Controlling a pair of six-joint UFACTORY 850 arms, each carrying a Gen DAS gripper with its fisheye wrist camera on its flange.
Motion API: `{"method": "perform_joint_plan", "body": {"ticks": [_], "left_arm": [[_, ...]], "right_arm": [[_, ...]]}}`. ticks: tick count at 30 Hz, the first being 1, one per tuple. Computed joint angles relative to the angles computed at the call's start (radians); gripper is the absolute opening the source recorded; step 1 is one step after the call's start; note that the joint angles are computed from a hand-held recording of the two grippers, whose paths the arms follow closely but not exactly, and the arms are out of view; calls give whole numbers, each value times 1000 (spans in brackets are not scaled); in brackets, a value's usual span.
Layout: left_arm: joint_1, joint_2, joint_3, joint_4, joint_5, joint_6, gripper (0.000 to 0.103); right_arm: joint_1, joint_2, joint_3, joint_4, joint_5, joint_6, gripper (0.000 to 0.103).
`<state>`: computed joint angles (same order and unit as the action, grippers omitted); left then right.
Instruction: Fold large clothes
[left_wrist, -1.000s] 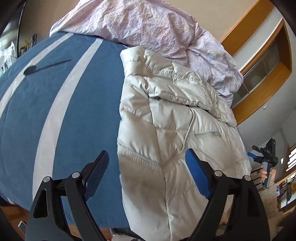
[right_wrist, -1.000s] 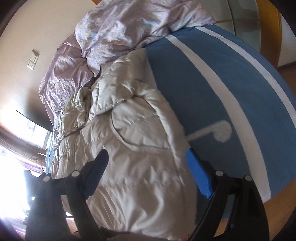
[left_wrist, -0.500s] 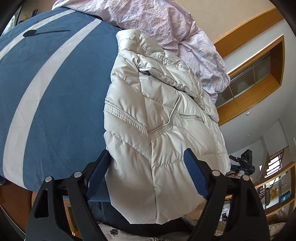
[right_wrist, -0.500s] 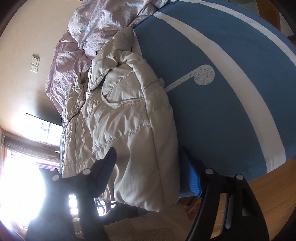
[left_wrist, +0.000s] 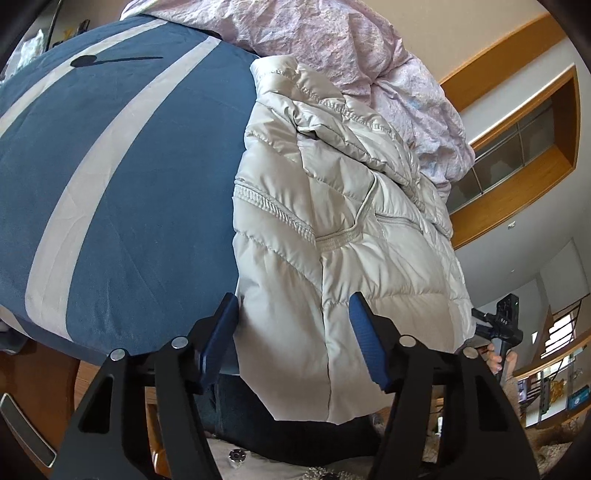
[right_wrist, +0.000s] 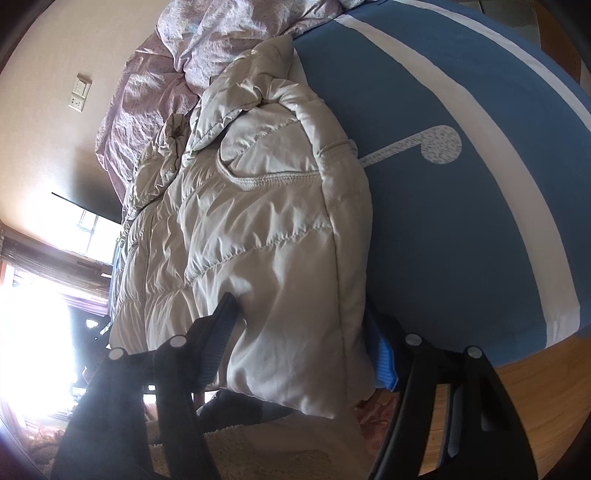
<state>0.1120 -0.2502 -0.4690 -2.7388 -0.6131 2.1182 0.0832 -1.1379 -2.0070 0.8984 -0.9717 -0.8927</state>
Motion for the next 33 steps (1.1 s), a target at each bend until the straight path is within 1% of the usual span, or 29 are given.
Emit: {"method": "perform_joint_plan", "body": {"ticks": [2, 3, 5, 7, 8, 11, 15, 16, 17, 18, 19, 20, 21, 22, 23, 24, 25, 26, 29, 31, 33], "left_arm": [[-8, 5, 2, 33, 11, -21, 63], [-5, 5, 8, 56, -5, -48, 63], [10, -6, 22, 118, -73, -126, 63], [16, -17, 36, 140, -137, -169, 63], [15, -19, 40, 142, -151, -178, 63], [-2, -12, 50, 115, -151, -160, 63], [-34, -11, 39, 100, -97, -196, 64], [-36, -27, 31, 117, -101, -224, 63], [-33, -44, 27, 131, -132, -240, 63], [-32, -56, 26, 133, -157, -248, 61], [-35, -60, 25, 120, -171, -241, 58], [-38, -58, 25, 112, -176, -235, 53], [-39, -54, 27, 109, -177, -238, 51], [-39, -48, 33, 102, -188, -237, 43], [-39, -41, 41, 90, -199, -231, 36], [-43, -30, 46, 73, -199, -225, 34], [-46, -21, 53, 52, -205, -214, 28], [-49, -9, 59, 30, -210, -200, 24], [-61, 30, 70, -53, -208, -135, 18], [-64, 54, 72, -107, -215, -93, 16], [-67, 75, 68, -159, -217, -46, 15]], "right_arm": [[6, -1, 0, -2, -19, -12, 67], [9, -1, 3, 2, -28, -20, 67], [10, -6, 1, 15, -50, -32, 67], [8, -16, -6, 32, -83, -37, 67], [8, -14, -1, 37, -84, -44, 67], [7, -17, -2, 42, -92, -45, 65], [5, -1, 24, 36, -73, -65, 64], [8, 7, 37, 41, -61, -74, 64], [8, 11, 46, 47, -56, -81, 64], [6, 12, 50, 49, -56, -84, 59], [6, 13, 55, 51, -57, -83, 57], [6, 15, 60, 51, -56, -85, 52], [4, 13, 62, 52, -59, -83, 43], [1, 11, 64, 63, -66, -84, 40], [-4, 12, 70, 79, -70, -95, 33], [-6, 13, 76, 96, -70, -105, 29], [-7, 18, 85, 113, -66, -116, 27], [-6, 23, 93, 125, -56, -124, 24], [2, 59, 132, 164, -9, -175, 20], [4, 87, 163, 215, 14, -236, 19], [9, 129, 211, 290, 55, -325, 18]]}}
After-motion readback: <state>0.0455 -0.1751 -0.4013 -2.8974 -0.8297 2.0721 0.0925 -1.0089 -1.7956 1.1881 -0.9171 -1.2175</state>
